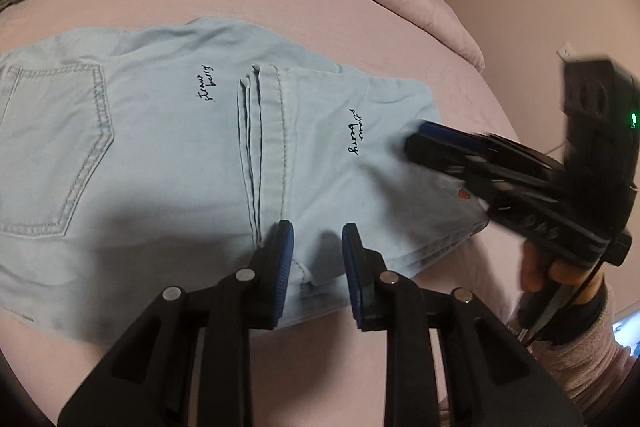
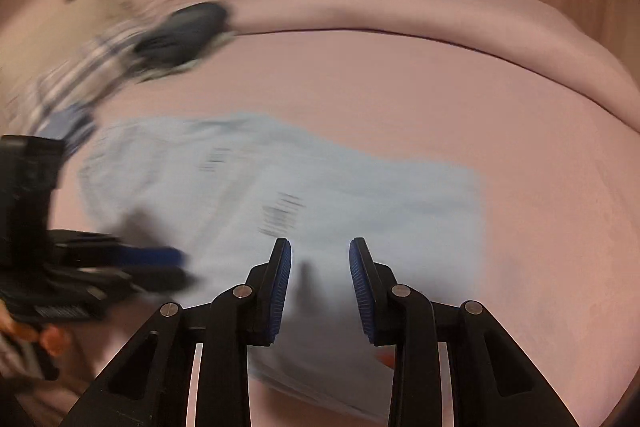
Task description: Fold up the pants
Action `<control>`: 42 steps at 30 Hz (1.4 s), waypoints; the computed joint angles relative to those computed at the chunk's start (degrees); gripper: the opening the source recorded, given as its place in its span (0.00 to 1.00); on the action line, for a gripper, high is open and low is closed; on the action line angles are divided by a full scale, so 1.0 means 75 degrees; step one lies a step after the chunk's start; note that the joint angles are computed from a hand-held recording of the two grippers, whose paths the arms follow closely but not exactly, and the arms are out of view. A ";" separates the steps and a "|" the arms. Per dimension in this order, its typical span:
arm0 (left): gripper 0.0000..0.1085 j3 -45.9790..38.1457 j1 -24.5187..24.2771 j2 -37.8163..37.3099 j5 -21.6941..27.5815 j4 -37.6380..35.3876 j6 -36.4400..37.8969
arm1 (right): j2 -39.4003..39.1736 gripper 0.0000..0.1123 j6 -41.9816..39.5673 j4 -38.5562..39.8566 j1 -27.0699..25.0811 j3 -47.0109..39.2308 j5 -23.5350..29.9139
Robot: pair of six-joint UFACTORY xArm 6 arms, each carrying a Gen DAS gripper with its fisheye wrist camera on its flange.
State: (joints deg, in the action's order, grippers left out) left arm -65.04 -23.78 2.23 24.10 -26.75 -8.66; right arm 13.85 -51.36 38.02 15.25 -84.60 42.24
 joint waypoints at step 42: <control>0.25 0.0982 -0.0009 -0.0872 -0.0115 0.0163 0.0022 | -0.0290 0.12 0.0657 0.0743 -0.1044 0.0504 -0.0798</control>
State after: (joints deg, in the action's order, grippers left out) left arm -57.68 -23.85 -4.32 23.24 -25.52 -8.50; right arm 11.67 -46.43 43.59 7.42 -80.82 36.26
